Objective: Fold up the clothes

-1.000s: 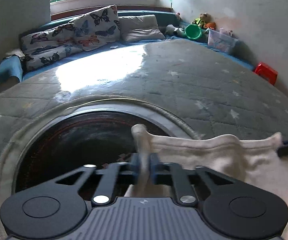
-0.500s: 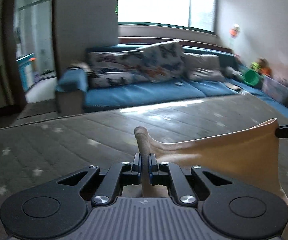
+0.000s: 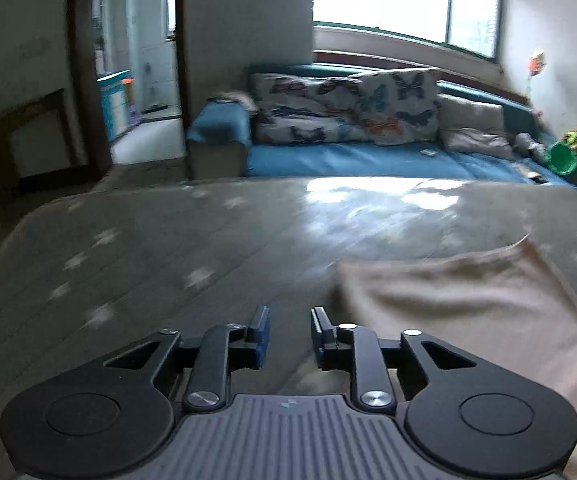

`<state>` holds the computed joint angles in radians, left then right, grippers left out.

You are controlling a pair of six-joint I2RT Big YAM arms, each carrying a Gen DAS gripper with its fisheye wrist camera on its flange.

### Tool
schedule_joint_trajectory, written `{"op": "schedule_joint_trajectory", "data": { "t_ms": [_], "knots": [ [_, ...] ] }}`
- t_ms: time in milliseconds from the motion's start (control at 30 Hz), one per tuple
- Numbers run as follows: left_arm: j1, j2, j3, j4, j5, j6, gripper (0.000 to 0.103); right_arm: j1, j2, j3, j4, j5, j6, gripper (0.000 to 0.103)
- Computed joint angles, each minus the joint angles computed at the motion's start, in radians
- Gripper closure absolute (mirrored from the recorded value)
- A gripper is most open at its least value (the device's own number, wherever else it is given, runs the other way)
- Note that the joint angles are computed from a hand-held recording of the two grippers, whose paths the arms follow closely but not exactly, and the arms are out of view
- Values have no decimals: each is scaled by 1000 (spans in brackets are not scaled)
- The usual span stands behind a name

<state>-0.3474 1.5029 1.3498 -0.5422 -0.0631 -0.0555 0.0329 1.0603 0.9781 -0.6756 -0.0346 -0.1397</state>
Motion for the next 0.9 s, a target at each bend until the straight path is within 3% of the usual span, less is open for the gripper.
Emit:
{"op": "schedule_joint_trajectory", "data": {
  "t_ms": [167, 300, 433, 533, 600, 733, 800, 833, 900],
  "knots": [
    [39, -169, -178, 8, -90, 10, 58, 24, -174, -105, -71, -61, 2, 78],
    [67, -293, -304, -18, -157, -5, 54, 64, -325, -177, -143, -80, 14, 74],
    [87, -371, -385, -59, -165, -62, 53, 106, -432, -224, -197, -52, 47, 69],
    [87, -417, -441, -38, -180, -88, 47, 133, -503, -254, -245, -16, 84, 68],
    [78, -439, -457, -32, -209, -108, 46, 129, -543, -270, -279, -8, 107, 68],
    [68, -446, -463, -28, -199, -134, 46, 98, -615, -296, -341, 2, 129, 67],
    [58, -449, -465, -24, -182, -124, 53, 77, -643, -306, -361, 4, 142, 67],
    [58, -457, -469, -25, -154, -123, 62, 61, -658, -311, -370, 2, 148, 67],
    [47, -464, -474, -19, -128, -120, 89, 19, -687, -323, -388, -8, 154, 67]
  ]
}}
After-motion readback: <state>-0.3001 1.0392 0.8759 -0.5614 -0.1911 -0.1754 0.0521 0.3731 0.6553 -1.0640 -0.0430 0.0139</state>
